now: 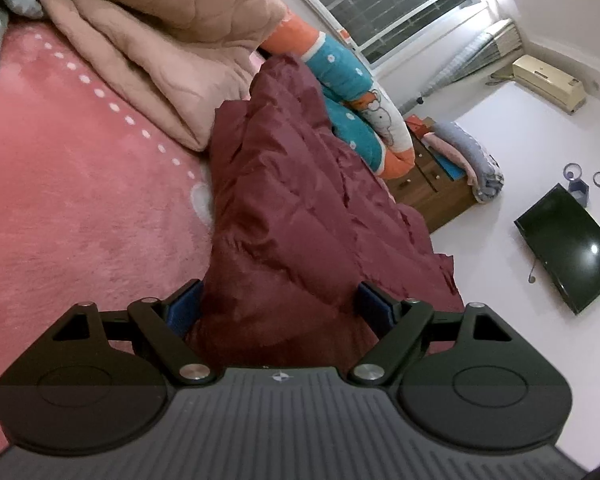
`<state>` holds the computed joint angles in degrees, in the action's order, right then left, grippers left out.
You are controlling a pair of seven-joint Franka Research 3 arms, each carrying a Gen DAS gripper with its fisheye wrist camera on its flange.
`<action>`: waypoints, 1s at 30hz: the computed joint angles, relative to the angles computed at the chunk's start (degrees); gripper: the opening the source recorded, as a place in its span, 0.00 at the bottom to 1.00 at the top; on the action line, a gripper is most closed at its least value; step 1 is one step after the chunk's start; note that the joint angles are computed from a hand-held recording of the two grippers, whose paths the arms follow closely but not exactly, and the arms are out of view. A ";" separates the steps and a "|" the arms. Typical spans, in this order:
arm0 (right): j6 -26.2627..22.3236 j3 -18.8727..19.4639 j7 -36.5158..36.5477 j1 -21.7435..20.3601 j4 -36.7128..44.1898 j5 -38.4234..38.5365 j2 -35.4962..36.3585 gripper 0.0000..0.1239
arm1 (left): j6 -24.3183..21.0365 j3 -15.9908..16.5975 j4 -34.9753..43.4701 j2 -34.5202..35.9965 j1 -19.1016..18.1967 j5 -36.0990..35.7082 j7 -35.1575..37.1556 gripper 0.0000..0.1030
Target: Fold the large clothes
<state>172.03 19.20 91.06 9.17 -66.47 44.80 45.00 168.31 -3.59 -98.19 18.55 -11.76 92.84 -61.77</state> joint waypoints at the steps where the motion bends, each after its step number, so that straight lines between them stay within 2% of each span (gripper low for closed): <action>1: 0.00 -0.61 0.39 0.48 0.41 -0.51 0.30 0.80 | 0.08 -0.18 0.72 0.70 0.20 -1.79 2.00 0.98; 3: 0.48 -1.59 1.35 1.23 -0.22 -1.23 -0.06 0.76 | 0.80 -0.08 2.07 1.96 0.25 -5.30 6.09 1.00; 5: 0.18 -2.77 2.87 2.04 -0.19 -2.44 -0.16 0.62 | 1.36 0.32 3.03 2.87 -0.14 -9.11 9.40 0.99; 7: 0.18 -0.33 1.08 0.43 -1.17 -1.65 -0.60 0.43 | 1.78 0.73 3.77 3.61 -0.57 -12.98 13.24 0.86; 8: 0.51 0.74 -0.24 -0.41 -2.37 -1.02 -1.40 0.40 | 1.45 0.60 3.83 3.69 -0.68 -15.66 16.17 0.73; 9: 0.69 0.25 -0.50 -0.25 -3.32 -1.21 -2.24 0.34 | 1.10 0.44 3.90 3.74 -0.77 -18.25 18.67 0.62; 10: 0.90 -0.40 -0.49 0.24 -3.87 -1.62 -2.85 0.28 | 0.87 0.66 4.15 3.84 -1.12 -19.76 19.98 0.57; 11: 0.97 -1.14 -0.22 0.72 -4.52 -2.08 -3.62 0.26 | 0.51 0.76 4.26 3.73 -1.44 -21.42 21.62 0.47; 12: 0.92 -1.81 0.29 1.11 -5.29 -2.43 -4.46 0.22 | -0.24 0.68 4.61 3.75 -1.70 -23.50 23.81 0.40; 13: 0.74 -2.60 1.16 1.57 -5.92 -2.79 -5.22 0.19 | -0.74 0.74 4.79 3.64 -2.00 -25.11 25.65 0.38; 15: 0.87 -3.23 1.96 1.70 -8.16 -3.00 -7.28 0.16 | -1.35 0.95 4.79 3.07 -2.66 -27.96 28.81 0.31; 22: 1.97 -5.63 4.56 2.21 -18.06 -3.60 -15.68 0.13 | -0.88 1.29 2.19 -0.78 -4.90 -35.99 36.74 0.27; 30: 2.49 -5.32 0.09 0.65 -35.05 1.38 -30.09 0.13 | -0.85 -2.35 -5.55 -8.01 -4.90 -44.38 45.57 0.27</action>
<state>174.52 13.89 91.15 9.82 -101.52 46.18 14.91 167.46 -5.94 -103.74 10.54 -16.65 48.46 -16.20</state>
